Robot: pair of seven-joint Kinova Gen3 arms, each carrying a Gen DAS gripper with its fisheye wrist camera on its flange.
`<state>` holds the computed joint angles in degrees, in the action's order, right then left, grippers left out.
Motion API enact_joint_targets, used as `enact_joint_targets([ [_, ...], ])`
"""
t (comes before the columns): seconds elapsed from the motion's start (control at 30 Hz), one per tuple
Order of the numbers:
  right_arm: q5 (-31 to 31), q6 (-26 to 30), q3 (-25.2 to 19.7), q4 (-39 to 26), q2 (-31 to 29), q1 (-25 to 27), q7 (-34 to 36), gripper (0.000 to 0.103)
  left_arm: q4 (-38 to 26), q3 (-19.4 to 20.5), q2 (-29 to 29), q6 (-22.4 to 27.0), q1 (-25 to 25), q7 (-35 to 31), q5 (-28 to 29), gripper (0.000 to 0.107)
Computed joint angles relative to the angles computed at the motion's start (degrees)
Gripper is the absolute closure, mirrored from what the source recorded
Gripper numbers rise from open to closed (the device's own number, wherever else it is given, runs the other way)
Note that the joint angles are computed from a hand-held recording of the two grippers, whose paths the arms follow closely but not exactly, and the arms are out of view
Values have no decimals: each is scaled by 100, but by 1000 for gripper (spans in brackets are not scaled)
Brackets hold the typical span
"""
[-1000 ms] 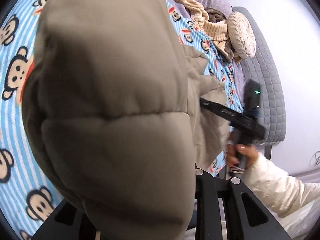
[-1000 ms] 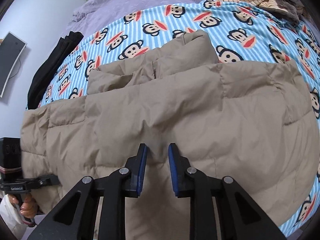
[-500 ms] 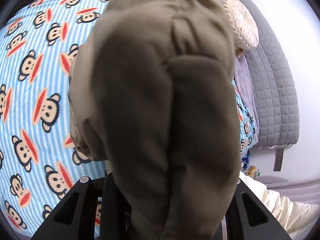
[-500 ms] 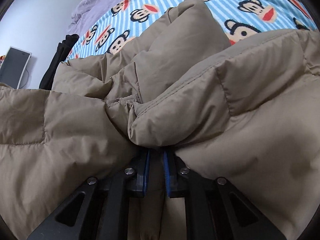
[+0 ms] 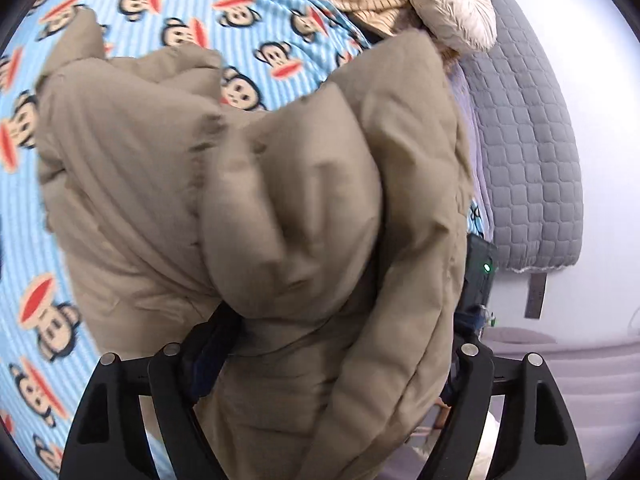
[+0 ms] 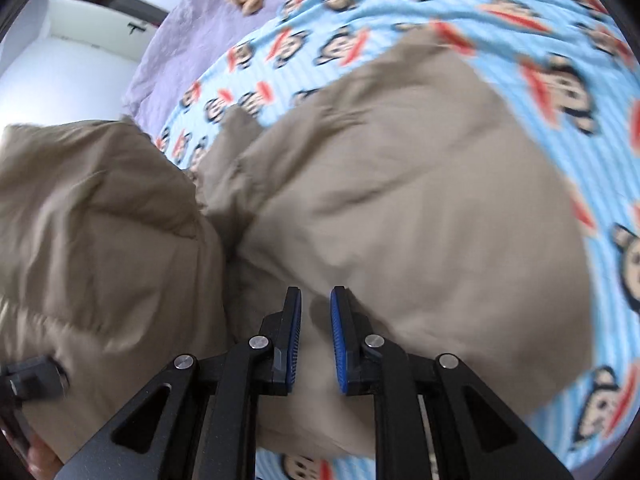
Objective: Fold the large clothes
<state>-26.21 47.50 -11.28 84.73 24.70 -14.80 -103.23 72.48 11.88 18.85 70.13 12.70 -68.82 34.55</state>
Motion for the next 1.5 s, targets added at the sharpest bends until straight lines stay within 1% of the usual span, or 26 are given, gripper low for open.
enact_joint_targets([
  [0.1, -136, -138, -37, 544, -340, 310, 68, 86, -50, 84, 309, -265, 92, -321, 14, 26],
  [0.2, -136, -257, -614, 919, -520, 1033, 38, 86, -54, 117, 558, -544, 345, -358, -204, 26],
  [0.23, -131, -298, -845, 1037, -570, 1298, 34, 86, -131, 69, 702, -694, 459, -406, -297, 24],
  [0.27, -144, -325, -1055, 1152, -622, 1564, 64, 86, -202, 82, 755, -750, 530, -361, -427, 18],
  [0.33, -334, -374, -1288, 1340, -697, 1919, 234, 86, -403, 67, 933, -901, 827, -122, -723, 16],
  [0.4, -800, -390, -1272, 1568, -827, 2109, 639, 86, -590, 34, 1057, -924, 1081, 101, -1036, 16],
  [0.43, -1033, -330, -1141, 1650, -903, 2092, 867, 85, -817, 13, 1218, -878, 1166, 192, -1174, 16],
  [0.5, -1499, -191, -952, 1878, -1124, 2170, 1333, 68, -1227, -12, 1471, -781, 1331, 379, -1437, 16],
  [0.53, -1732, -147, -859, 1973, -1234, 2159, 1566, 38, -1378, -44, 1522, -667, 1394, 440, -1543, 16],
  [0.57, -1965, -153, -870, 2075, -1347, 2210, 1797, 13, -1463, -51, 1564, -627, 1436, 476, -1632, 16],
  [0.6, -2198, -157, -795, 2160, -1445, 2155, 2027, 11, -1568, -57, 1621, -576, 1465, 507, -1703, 16],
  [0.63, -2431, -67, -614, 2208, -1545, 2016, 2260, 11, -1653, -59, 1646, -518, 1482, 531, -1757, 16],
  [0.73, -2957, 332, 179, 2304, -1725, 1290, 2902, 11, -1867, -80, 1649, -348, 1552, 525, -1946, 16],
  [0.8, -2992, 518, 590, 2180, -1703, 769, 2972, 11, -1832, -114, 1492, -390, 1594, 427, -2099, 16],
  [0.87, -2653, 495, 850, 1917, -1653, 238, 2670, 11, -1635, -202, 1236, -560, 1649, 366, -2312, 16],
  [0.9, -2420, 392, 957, 1799, -1617, -27, 2437, 11, -1483, -254, 1067, -693, 1694, 443, -2540, 16],
  [0.93, -2187, 254, 1081, 1719, -1566, -293, 2204, 11, -1302, -317, 881, -832, 1731, 558, -2773, 16],
  [1.0, -1721, 45, 1424, 1620, -1483, -823, 1751, 16, -953, -582, 578, -1050, 1887, 907, -3239, 16],
  [1.03, -1488, -43, 1630, 1545, -1429, -1089, 1518, 36, -732, -762, 427, -1152, 1964, 1137, -3472, 16],
  [1.07, -1255, -76, 1855, 1463, -1379, -1354, 1297, 65, -580, -835, 341, -1184, 1983, 1353, -3698, 16],
  [1.13, -789, -58, 2307, 1284, -1271, -1885, 969, 80, -365, -1097, 297, -1101, 2119, 1694, -4164, 16],
  [1.2, -323, -129, 2631, 1230, -1323, -2341, 763, 82, -300, -1034, 422, -955, 1988, 1875, -4412, 16],
  [1.27, 143, -273, 2753, 1253, -1448, -2652, 696, 83, -226, -863, 513, -1041, 1748, 1966, -4354, 16],
  [1.33, 609, -380, 2665, 1232, -1518, -2698, 597, 83, -307, -840, 654, -1115, 1803, 2104, -4504, 16],
  [1.37, 840, -423, 2473, 1237, -1554, -2561, 473, 83, -432, -838, 762, -1102, 1879, 2141, -4621, 16],
  [1.5, 1262, -474, 1473, 1283, -1555, -1536, 43, 83, -973, -870, 1206, -1064, 2215, 2233, -4952, 16],
])
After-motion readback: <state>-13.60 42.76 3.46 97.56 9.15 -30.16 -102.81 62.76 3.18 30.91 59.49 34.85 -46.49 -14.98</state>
